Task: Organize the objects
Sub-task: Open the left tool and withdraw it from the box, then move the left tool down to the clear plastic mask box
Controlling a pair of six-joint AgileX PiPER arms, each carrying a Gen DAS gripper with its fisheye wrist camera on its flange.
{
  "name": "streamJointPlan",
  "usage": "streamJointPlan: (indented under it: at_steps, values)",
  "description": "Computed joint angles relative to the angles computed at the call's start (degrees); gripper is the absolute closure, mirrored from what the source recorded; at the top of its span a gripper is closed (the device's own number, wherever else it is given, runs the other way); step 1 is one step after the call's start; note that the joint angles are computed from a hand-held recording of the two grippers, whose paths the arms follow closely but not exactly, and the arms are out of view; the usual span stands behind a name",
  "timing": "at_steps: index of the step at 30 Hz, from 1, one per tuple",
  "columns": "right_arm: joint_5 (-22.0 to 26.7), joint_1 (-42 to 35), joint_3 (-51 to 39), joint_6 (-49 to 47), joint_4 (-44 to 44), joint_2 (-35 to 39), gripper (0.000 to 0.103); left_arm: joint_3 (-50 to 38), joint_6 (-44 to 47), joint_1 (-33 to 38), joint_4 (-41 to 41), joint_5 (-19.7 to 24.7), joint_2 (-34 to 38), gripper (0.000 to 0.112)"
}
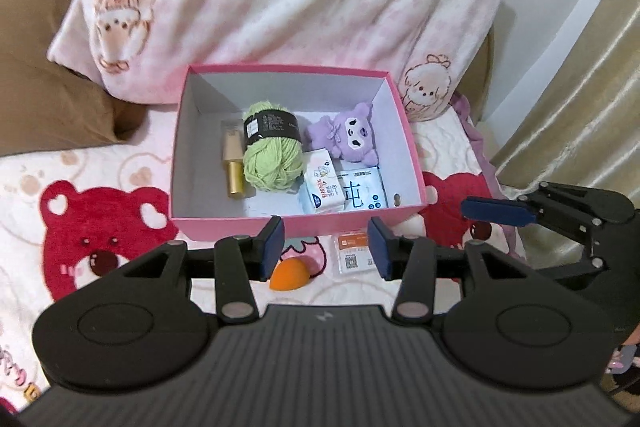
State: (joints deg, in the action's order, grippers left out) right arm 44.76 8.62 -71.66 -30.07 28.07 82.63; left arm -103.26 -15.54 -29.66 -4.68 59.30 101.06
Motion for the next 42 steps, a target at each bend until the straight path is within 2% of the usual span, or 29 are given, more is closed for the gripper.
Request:
streamJointPlan:
  at_steps: [7,12,16,21,26,29,31,34,38,42]
  values:
    - [3.70,-3.99,3.89,-6.31,4.93,-6.19,0.041,2.07,-5.70,-5.95,6.17,1.76,-4.70,0.065]
    - [6.07,-7.15,6.73,-10.52,7.87,-8.90,0.041,4.45,-8.68,-10.20,9.45,1.15,-6.43,0.064]
    - [6.75,-9.24,9.25,-14.06,9.50,-10.16,0.040,7.32,-10.12,-12.45,10.19,-0.91,-6.89,0.064]
    - [6.60,-12.09,13.53,-19.74,12.98,-10.37,0.037,12.36,-10.97,-13.79,9.46,-6.36,-6.47,0.061]
    - [2.33,-12.58,19.74,-26.74,16.86,-9.40,0.032,15.69,-11.26,-13.44,8.00,-10.84,-3.88,0.060]
    - [-3.28,-10.90,23.82,-31.72,19.02,-8.61,0.027,17.70,-11.71,-12.80,7.86,-13.95,-2.08,0.058]
    - [-6.85,-10.17,25.59,-34.99,21.68,-7.01,0.025,19.83,-12.38,-12.20,7.85,-17.25,-1.52,0.052]
    - [-10.41,-10.37,27.15,-41.64,29.18,-3.42,0.019,23.42,-14.74,-12.23,10.94,-23.02,-0.83,0.050]
    - [-16.04,-9.36,28.81,-53.49,39.46,1.75,0.018,26.58,-16.91,-12.34,15.21,-29.38,0.71,0.049]
    - [-19.26,-8.25,29.67,-65.32,49.48,6.34,0.018,26.85,-17.93,-11.63,16.13,-32.09,3.73,0.048]
